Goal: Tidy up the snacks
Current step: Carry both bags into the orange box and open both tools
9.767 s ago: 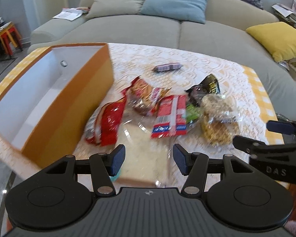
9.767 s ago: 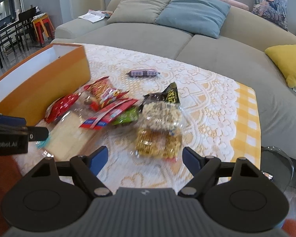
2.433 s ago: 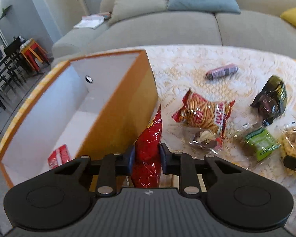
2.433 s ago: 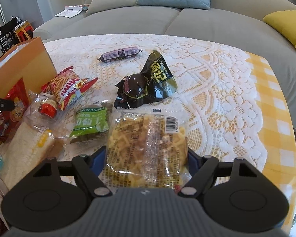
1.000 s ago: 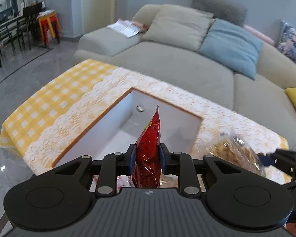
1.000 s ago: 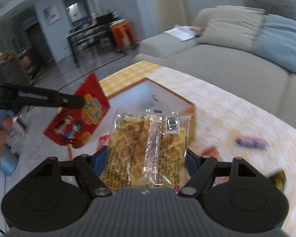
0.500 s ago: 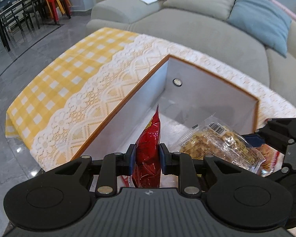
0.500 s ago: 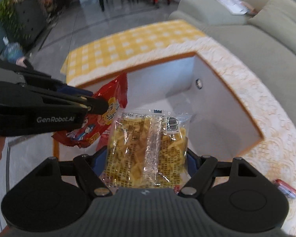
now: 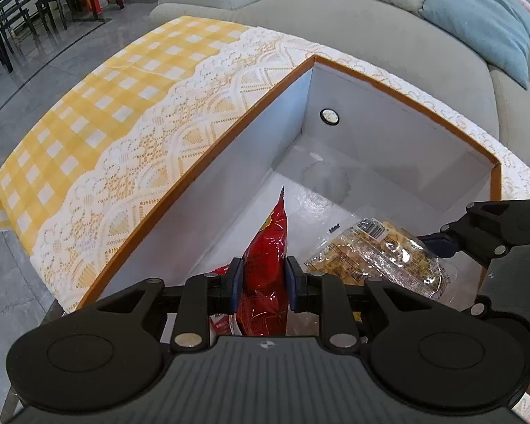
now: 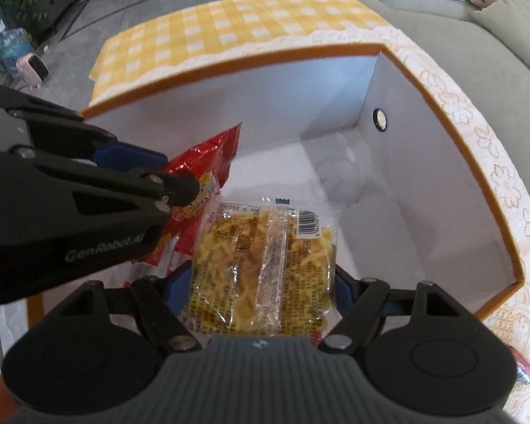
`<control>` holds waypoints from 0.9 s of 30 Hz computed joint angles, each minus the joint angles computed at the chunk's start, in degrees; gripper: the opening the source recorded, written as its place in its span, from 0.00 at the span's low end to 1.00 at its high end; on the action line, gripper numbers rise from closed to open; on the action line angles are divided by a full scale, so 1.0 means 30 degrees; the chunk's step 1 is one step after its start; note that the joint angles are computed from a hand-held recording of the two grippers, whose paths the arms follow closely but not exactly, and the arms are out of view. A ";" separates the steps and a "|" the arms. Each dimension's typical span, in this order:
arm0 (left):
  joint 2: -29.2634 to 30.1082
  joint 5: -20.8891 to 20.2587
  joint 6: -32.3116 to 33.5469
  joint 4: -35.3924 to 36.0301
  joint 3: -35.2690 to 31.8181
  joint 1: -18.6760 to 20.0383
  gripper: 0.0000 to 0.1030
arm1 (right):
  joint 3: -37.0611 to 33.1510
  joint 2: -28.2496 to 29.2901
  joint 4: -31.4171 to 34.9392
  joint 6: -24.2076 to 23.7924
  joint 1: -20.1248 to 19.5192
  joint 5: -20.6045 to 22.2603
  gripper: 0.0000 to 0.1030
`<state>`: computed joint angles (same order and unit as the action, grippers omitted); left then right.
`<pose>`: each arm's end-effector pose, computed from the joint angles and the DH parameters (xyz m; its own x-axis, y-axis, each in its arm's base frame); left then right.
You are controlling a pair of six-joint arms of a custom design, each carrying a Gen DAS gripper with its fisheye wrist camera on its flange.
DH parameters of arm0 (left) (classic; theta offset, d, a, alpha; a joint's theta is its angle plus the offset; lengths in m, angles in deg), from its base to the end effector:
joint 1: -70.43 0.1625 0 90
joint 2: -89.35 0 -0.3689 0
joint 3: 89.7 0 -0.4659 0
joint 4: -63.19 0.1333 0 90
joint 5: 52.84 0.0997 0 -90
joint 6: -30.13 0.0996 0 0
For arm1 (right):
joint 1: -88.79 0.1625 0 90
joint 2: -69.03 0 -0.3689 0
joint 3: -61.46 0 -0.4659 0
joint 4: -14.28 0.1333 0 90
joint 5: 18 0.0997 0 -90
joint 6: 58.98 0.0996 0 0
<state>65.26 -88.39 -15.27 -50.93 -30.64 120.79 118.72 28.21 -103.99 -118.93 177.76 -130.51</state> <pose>-0.3489 -0.7571 -0.0296 -0.6919 -0.1953 -0.6951 0.1907 0.8791 -0.4368 0.0800 -0.8440 0.2022 -0.4771 -0.7995 0.3651 -0.7895 0.5723 0.2217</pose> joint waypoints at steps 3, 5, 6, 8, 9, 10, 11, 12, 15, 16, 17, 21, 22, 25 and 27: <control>0.0018 -0.0050 -0.0172 0.0252 -0.0042 0.0101 0.26 | -0.0299 0.0221 0.0399 0.0003 -0.0019 -0.0242 0.73; 0.0030 -0.0048 -0.0155 0.0291 -0.0066 0.0117 0.27 | -0.0353 0.0271 0.0600 -0.0048 -0.0013 -0.0324 0.74; 0.0069 -0.0031 -0.0118 0.0363 -0.0148 0.0131 0.27 | -0.0325 0.0267 0.0592 -0.0182 -0.0012 -0.0335 0.75; 0.0194 -0.0050 -0.0191 0.0682 -0.0404 0.0146 0.27 | -0.0084 0.0177 0.0320 -0.0564 -0.0007 -0.0402 0.75; 0.0193 -0.0135 -0.0177 0.0712 -0.0428 0.0159 0.28 | 0.0072 0.0080 0.0223 -0.0728 0.0001 -0.0464 0.76; 0.0191 -0.0243 -0.0209 0.0719 -0.0456 0.0166 0.28 | 0.0133 0.0028 0.0194 -0.0868 0.0008 -0.0456 0.80; 0.0148 -0.0361 -0.0171 0.0540 -0.0400 0.0181 0.28 | 0.0186 -0.0030 0.0187 -0.0962 0.0003 -0.0392 0.83; 0.0060 -0.0536 -0.0152 0.0235 -0.0266 0.0193 0.31 | 0.0246 -0.0122 0.0167 -0.1076 -0.0014 -0.0262 0.86; -0.0278 -0.1107 -0.0360 -0.0606 0.0201 0.0230 0.35 | 0.0630 -0.0417 -0.0355 -0.1426 0.0034 -0.0066 0.87; -0.0361 -0.1158 -0.0377 -0.0758 0.0325 0.0201 0.36 | 0.0730 -0.0496 -0.0529 -0.1495 0.0064 -0.0090 0.87; -0.0465 -0.1174 -0.0310 -0.0943 0.0484 0.0152 0.37 | 0.0838 -0.0593 -0.0696 -0.1541 0.0089 -0.0113 0.87; -0.0727 -0.1075 -0.0273 -0.1186 0.0830 -0.0075 0.41 | 0.1214 -0.1007 -0.0958 -0.1807 0.0104 0.0070 0.87; -0.0791 -0.1043 -0.0299 -0.1230 0.0900 -0.0138 0.41 | 0.1358 -0.1161 -0.1021 -0.1845 0.0105 0.0168 0.87; -0.1013 -0.1002 -0.0217 -0.1569 0.1180 -0.0353 0.44 | 0.1766 -0.1628 -0.1177 -0.1913 0.0126 0.0465 0.87; -0.1060 -0.0809 -0.0401 -0.1381 0.1196 -0.0546 0.44 | 0.2088 -0.2002 -0.1295 -0.1974 0.0143 0.0677 0.87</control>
<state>62.08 -90.81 -16.47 -55.07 -27.05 119.15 124.98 22.20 -107.88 -124.85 178.19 -128.48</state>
